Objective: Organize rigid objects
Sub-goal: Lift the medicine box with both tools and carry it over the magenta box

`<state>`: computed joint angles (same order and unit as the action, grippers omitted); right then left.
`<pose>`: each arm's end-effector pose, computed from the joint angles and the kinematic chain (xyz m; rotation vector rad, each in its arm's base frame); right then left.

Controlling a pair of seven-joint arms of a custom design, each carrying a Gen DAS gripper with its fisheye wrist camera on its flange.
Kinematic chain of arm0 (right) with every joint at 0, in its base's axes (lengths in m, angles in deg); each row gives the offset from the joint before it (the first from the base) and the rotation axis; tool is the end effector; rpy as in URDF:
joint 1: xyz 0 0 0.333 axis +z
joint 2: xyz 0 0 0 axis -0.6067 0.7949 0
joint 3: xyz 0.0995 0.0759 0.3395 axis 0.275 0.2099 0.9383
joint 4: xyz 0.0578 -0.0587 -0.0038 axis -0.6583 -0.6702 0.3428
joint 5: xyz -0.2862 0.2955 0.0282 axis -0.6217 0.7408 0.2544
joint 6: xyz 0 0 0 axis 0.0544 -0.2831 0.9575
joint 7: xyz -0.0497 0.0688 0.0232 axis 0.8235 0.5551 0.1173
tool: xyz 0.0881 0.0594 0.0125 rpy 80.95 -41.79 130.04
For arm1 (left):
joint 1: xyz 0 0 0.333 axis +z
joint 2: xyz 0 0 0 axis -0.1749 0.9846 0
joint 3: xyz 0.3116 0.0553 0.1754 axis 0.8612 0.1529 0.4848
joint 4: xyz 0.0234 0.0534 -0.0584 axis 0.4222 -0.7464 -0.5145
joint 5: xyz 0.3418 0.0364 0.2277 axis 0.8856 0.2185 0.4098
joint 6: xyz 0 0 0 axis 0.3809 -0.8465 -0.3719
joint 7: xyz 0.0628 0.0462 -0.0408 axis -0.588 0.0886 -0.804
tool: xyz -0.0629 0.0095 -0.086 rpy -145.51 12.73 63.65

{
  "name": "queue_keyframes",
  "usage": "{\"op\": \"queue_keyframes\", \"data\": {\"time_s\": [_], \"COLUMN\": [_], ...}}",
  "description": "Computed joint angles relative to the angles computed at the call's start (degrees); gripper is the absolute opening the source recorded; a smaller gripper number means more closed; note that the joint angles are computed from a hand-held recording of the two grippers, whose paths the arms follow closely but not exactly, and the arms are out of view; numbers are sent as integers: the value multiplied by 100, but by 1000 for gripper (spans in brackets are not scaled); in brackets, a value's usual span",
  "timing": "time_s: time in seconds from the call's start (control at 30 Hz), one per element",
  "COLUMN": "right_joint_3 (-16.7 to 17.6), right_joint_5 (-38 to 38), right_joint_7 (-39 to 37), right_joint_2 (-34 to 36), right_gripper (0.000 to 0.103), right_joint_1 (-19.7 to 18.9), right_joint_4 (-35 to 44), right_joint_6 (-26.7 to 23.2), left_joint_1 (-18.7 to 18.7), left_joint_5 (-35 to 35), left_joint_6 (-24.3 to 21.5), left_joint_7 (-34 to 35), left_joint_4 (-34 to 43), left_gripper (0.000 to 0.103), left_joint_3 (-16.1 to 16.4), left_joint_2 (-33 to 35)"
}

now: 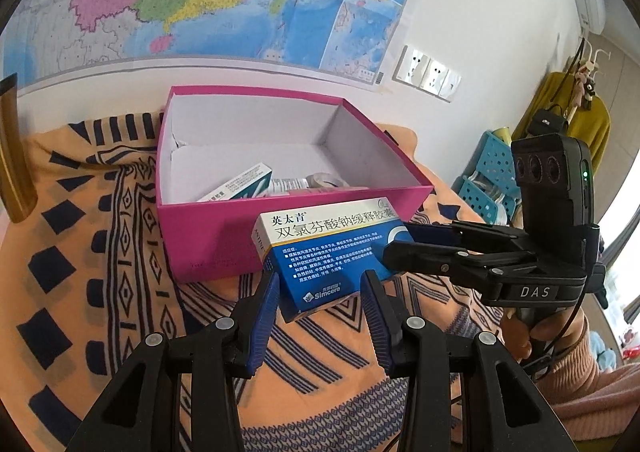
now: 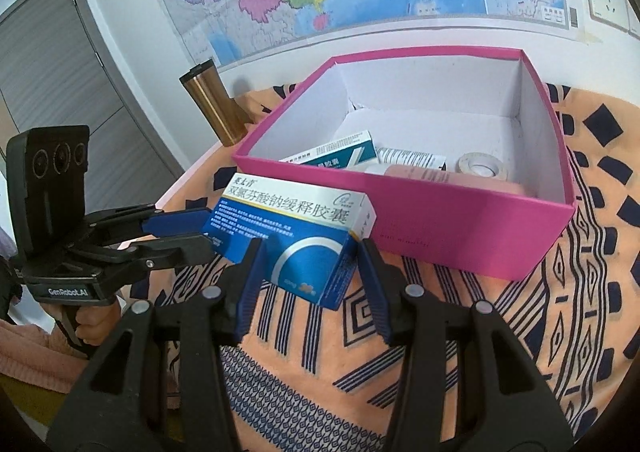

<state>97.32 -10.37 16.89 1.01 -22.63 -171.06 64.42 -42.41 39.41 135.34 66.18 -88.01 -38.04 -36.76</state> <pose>0.6624 0.3238 0.5043 -1.9773 1.0149 -0.0058 0.6066 -0.4479 0.5057 -1.7139 1.9209 -1.1916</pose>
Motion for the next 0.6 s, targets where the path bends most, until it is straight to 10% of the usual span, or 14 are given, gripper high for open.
{"op": "queue_keyframes", "data": {"time_s": [0.6], "right_joint_3": [47], "right_joint_5": [23], "right_joint_7": [-120], "right_joint_2": [107], "right_gripper": [50], "right_joint_1": [-40], "right_joint_4": [236], "right_joint_6": [105], "left_joint_1": [-24], "left_joint_5": [104], "left_joint_6": [-118], "left_joint_7": [1], "left_joint_4": [300], "left_gripper": [42], "left_joint_3": [78], "left_joint_2": [128]}}
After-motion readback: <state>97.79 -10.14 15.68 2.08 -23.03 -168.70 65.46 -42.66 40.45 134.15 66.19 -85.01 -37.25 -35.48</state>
